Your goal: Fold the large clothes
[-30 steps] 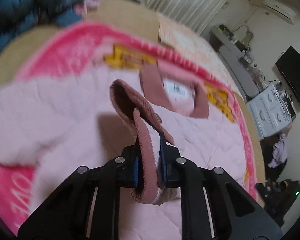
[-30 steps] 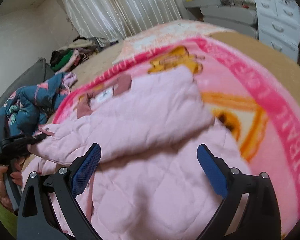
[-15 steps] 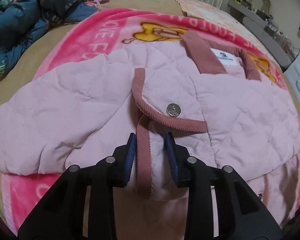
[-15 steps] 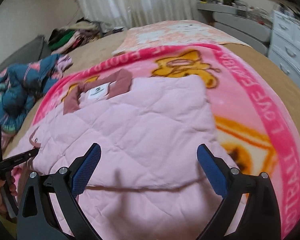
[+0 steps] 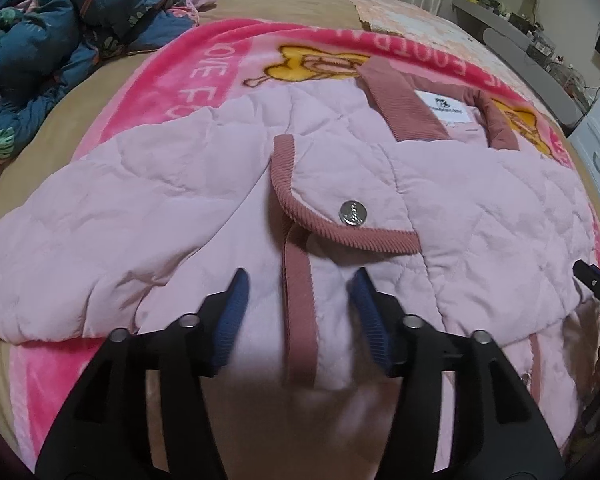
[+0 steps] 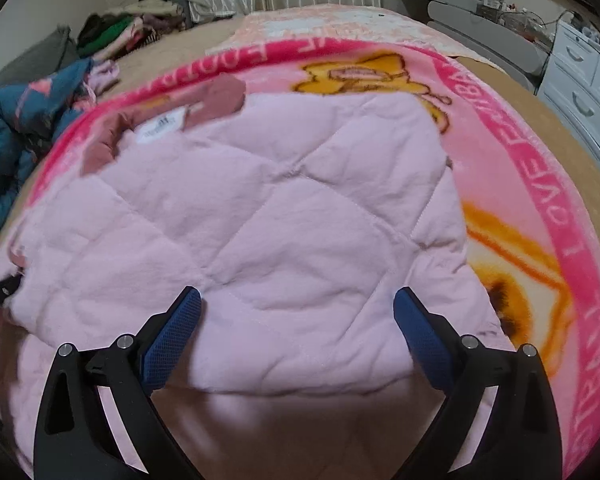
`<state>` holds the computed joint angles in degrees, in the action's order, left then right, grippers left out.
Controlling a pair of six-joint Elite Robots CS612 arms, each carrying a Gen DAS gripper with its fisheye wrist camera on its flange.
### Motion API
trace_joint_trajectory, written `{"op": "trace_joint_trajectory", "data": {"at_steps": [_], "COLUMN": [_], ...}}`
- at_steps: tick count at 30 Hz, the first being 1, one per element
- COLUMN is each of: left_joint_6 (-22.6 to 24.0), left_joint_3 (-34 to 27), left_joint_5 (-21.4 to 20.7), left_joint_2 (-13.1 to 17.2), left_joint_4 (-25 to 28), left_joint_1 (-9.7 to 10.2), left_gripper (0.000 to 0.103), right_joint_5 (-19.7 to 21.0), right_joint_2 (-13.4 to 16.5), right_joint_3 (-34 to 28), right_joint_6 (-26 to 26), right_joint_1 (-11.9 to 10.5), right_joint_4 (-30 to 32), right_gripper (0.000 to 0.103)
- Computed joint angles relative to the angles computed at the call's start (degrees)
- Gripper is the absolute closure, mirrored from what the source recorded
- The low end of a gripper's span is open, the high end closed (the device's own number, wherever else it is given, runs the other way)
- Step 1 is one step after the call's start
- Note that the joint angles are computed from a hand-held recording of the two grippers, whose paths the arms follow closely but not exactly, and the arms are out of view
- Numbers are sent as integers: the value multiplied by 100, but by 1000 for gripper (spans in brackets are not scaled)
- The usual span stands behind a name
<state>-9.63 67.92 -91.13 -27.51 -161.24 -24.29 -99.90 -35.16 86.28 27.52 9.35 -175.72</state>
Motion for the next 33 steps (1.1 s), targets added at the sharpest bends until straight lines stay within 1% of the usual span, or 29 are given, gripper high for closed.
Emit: {"op": "trace_joint_trajectory", "data": {"at_steps": [2, 3, 5, 6, 7, 9, 12, 14, 17, 19, 27, 33], "left_joint_6": [-35, -81, -152, -154, -159, -193, -315, -466, -637, -711, -924, -1193], "left_joint_3": [133, 186, 340, 391, 461, 593, 714, 788, 903, 1002, 1267, 1327], "left_joint_5": [92, 58, 52, 72, 100, 149, 207, 156, 170, 328, 756, 716], "left_joint_2": [-87, -119, -209, -238, -278, -358, -432, -476, -531, -573, -669, -687], "left_joint_4": [-120, -180, -340, -397, -467, -562, -594, -630, -744, -860, -1170, -1236], "left_joint_1": [-5, 6, 21, 23, 25, 37, 69, 122, 194, 222, 378, 559], "left_gripper": [38, 34, 19, 15, 9, 9, 9, 9, 9, 9, 9, 9], "right_joint_5": [113, 125, 155, 186, 181, 147, 200, 226, 226, 174, 208, 200], "right_joint_2": [-56, -84, -120, -130, -130, -120, -115, -112, -103, -92, 2, 119], "right_joint_3": [97, 134, 156, 157, 144, 88, 19, -13, -107, -209, -620, -976], "right_joint_6": [35, 16, -63, -134, -209, -309, -269, -259, -411, -546, -891, -1165], "right_joint_1": [9, 34, 85, 116, 148, 205, 264, 304, 390, 467, 680, 859], "right_joint_4": [-240, -331, -451, -505, -547, -557, -552, -608, -629, -562, -341, -204], "right_gripper": [6, 6, 6, 6, 6, 6, 6, 6, 6, 6, 6, 6]}}
